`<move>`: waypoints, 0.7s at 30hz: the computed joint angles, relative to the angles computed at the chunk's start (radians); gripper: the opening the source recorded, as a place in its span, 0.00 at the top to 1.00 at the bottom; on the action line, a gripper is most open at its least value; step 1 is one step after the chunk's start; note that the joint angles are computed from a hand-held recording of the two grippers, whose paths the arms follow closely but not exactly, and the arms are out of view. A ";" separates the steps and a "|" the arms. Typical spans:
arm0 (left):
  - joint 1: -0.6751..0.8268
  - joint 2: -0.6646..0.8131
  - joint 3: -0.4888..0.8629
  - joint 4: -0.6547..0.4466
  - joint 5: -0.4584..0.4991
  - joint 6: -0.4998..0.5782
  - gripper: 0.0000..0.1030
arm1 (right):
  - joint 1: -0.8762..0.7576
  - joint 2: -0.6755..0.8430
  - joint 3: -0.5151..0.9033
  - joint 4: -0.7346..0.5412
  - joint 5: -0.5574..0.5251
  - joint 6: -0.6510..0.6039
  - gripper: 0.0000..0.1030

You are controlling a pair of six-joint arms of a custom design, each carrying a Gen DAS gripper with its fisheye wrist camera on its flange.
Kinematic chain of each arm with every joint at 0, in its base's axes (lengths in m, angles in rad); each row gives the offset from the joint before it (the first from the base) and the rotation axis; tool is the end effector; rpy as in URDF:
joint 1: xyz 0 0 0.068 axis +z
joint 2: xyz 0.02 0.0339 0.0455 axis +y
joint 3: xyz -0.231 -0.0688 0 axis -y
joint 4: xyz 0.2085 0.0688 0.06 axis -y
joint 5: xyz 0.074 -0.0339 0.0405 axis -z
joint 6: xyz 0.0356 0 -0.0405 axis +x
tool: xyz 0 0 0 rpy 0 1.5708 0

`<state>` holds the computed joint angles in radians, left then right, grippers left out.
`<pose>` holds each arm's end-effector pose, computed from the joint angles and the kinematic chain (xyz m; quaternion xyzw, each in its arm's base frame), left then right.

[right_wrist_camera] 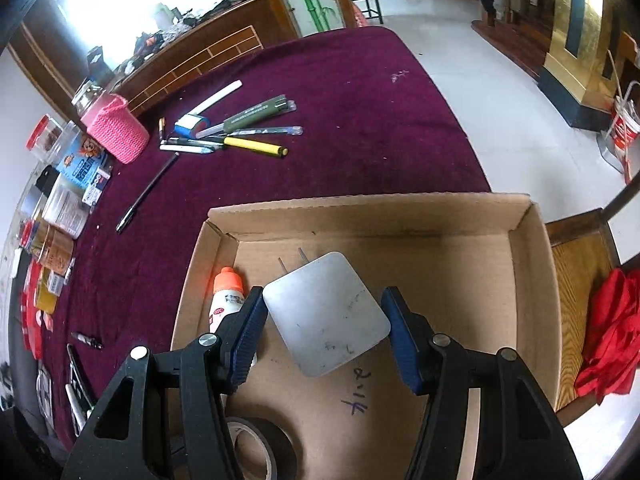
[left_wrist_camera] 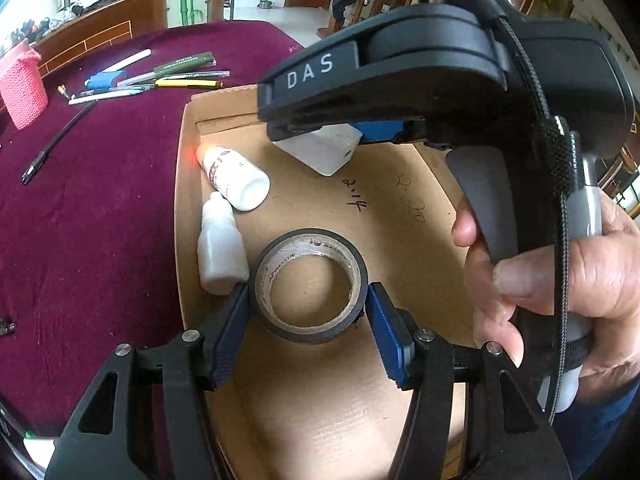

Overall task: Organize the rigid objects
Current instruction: 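Open right tool to drop charger while left tool releases tape roll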

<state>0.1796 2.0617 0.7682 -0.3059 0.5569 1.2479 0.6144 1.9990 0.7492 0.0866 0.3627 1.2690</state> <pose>0.2402 0.0245 0.0289 0.4861 0.8295 -0.2168 0.1695 0.2370 0.1518 0.0462 0.3442 0.9004 0.0570 0.2599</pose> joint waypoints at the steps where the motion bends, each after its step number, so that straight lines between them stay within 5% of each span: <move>1: 0.006 -0.003 -0.001 -0.009 0.003 0.007 0.45 | -0.005 0.005 0.000 0.010 -0.012 -0.012 0.48; 11: -0.021 0.035 0.060 -0.048 0.002 -0.009 0.44 | -0.006 -0.015 -0.062 0.111 -0.015 -0.012 0.47; 21: 0.083 -0.002 0.135 -0.292 0.027 0.119 0.44 | 0.189 -0.176 -0.087 -0.074 0.171 0.189 0.47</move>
<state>0.2629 2.0595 0.9036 -0.5976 0.5834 1.3671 0.8034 1.8227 0.6620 0.0130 0.5342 1.4577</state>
